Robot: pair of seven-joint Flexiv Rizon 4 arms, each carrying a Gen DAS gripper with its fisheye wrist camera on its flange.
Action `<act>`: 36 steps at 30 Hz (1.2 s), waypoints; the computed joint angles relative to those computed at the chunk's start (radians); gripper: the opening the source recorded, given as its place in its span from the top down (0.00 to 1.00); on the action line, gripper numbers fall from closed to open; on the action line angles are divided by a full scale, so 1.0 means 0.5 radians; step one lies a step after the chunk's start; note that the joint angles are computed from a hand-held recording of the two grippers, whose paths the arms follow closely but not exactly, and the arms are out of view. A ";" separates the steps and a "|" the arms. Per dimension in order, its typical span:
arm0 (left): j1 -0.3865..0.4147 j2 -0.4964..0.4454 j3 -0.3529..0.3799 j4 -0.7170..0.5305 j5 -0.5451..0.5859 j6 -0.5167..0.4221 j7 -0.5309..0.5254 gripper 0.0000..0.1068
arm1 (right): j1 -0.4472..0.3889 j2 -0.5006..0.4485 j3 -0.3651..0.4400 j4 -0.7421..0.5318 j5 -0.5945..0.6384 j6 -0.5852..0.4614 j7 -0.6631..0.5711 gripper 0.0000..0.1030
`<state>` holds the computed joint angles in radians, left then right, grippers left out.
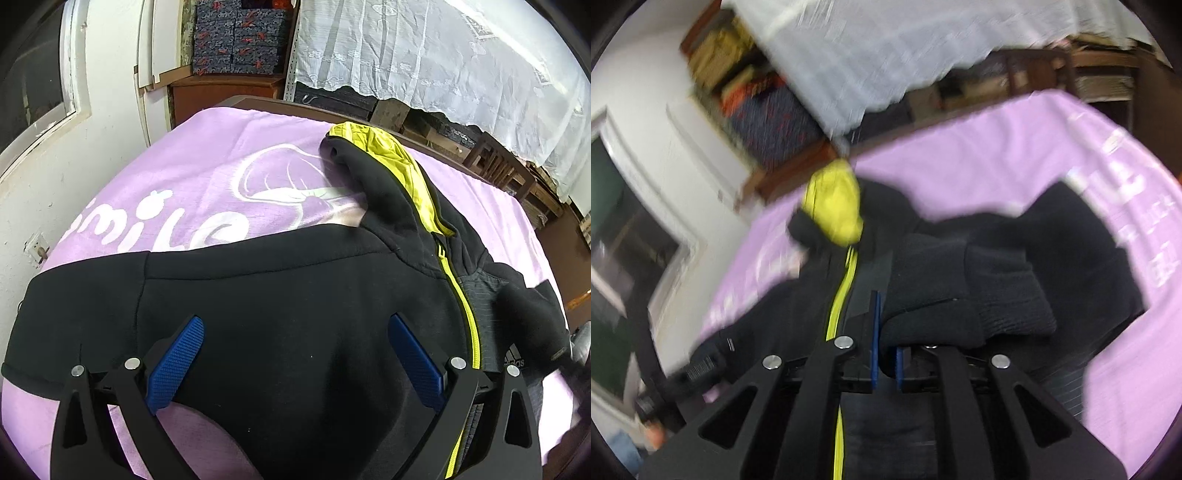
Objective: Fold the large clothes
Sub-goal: 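Carry the sleeve across the hoodie body with the right gripper and lay it down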
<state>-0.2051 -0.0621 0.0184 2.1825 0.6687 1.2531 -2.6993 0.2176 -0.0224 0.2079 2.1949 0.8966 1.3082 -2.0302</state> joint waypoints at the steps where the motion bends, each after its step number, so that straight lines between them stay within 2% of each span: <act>1: -0.003 0.001 -0.003 -0.004 0.010 -0.005 0.000 0.07 | 0.016 -0.026 0.005 0.023 -0.088 -0.008 0.075 0.87; 2: -0.007 0.001 -0.005 -0.011 0.024 -0.011 -0.002 0.07 | 0.034 -0.046 0.014 0.057 -0.189 -0.015 0.163 0.79; 3: -0.012 0.000 -0.008 -0.018 0.041 -0.020 -0.007 0.07 | 0.032 -0.048 0.021 0.077 -0.219 -0.030 0.180 0.78; 4: -0.021 0.001 -0.014 -0.031 0.070 -0.040 -0.017 0.07 | -0.004 -0.025 0.017 0.081 -0.162 -0.080 0.083 0.77; 5: -0.030 0.001 -0.019 -0.044 0.100 -0.062 -0.032 0.07 | -0.023 0.011 0.010 0.088 -0.139 -0.135 0.039 0.71; 6: -0.041 0.000 -0.026 -0.060 0.131 -0.090 -0.048 0.07 | -0.050 0.060 -0.012 0.093 -0.103 -0.230 -0.019 0.65; 7: -0.053 -0.003 -0.035 -0.078 0.167 -0.121 -0.062 0.07 | -0.088 0.138 -0.056 0.099 -0.021 -0.368 -0.115 0.49; 8: -0.062 -0.006 -0.042 -0.090 0.188 -0.140 -0.067 0.07 | -0.112 0.217 -0.103 0.122 0.051 -0.458 -0.204 0.43; 12: -0.122 -0.015 -0.079 -0.144 0.310 -0.232 -0.096 0.07 | -0.158 0.482 -0.290 0.239 0.123 -0.613 -0.418 0.43; 15: -0.184 -0.008 -0.119 -0.178 0.425 -0.245 -0.103 0.07 | -0.184 0.558 -0.405 0.265 0.189 -0.485 -0.494 0.44; 17: -0.244 -0.013 -0.166 -0.226 0.506 -0.278 -0.120 0.07 | -0.199 0.532 -0.445 0.252 0.187 -0.333 -0.492 0.57; 19: -0.288 -0.064 -0.213 -0.279 0.460 -0.242 0.009 0.07 | -0.207 0.469 -0.504 0.194 0.192 -0.305 -0.460 0.65; 21: -0.342 -0.137 -0.240 -0.340 0.407 -0.219 0.154 0.07 | -0.225 0.394 -0.578 0.101 0.274 -0.370 -0.489 0.67; 23: -0.441 -0.247 -0.267 -0.459 0.421 -0.305 0.264 0.07 | -0.272 0.324 -0.618 0.015 0.393 -0.440 -0.544 0.67; 27: -0.619 -0.419 -0.237 -0.637 0.487 -0.486 0.372 0.07 | -0.377 0.163 -0.641 -0.145 0.671 -0.532 -0.693 0.67; 29: -0.707 -0.482 -0.192 -0.719 0.545 -0.582 0.373 0.07 | -0.412 0.103 -0.595 -0.170 0.722 -0.502 -0.750 0.67; 33: -0.724 -0.569 -0.111 -0.796 0.464 -0.500 0.401 0.07 | -0.464 0.050 -0.452 -0.162 0.656 -0.325 -0.820 0.67; 35: -0.724 -0.614 -0.075 -0.836 0.413 -0.442 0.427 0.13 | -0.504 0.053 -0.419 -0.173 0.683 -0.338 -0.868 0.67; 36: -0.731 -0.630 -0.060 -0.849 0.391 -0.429 0.451 0.23 | -0.527 0.059 -0.416 -0.178 0.708 -0.375 -0.885 0.67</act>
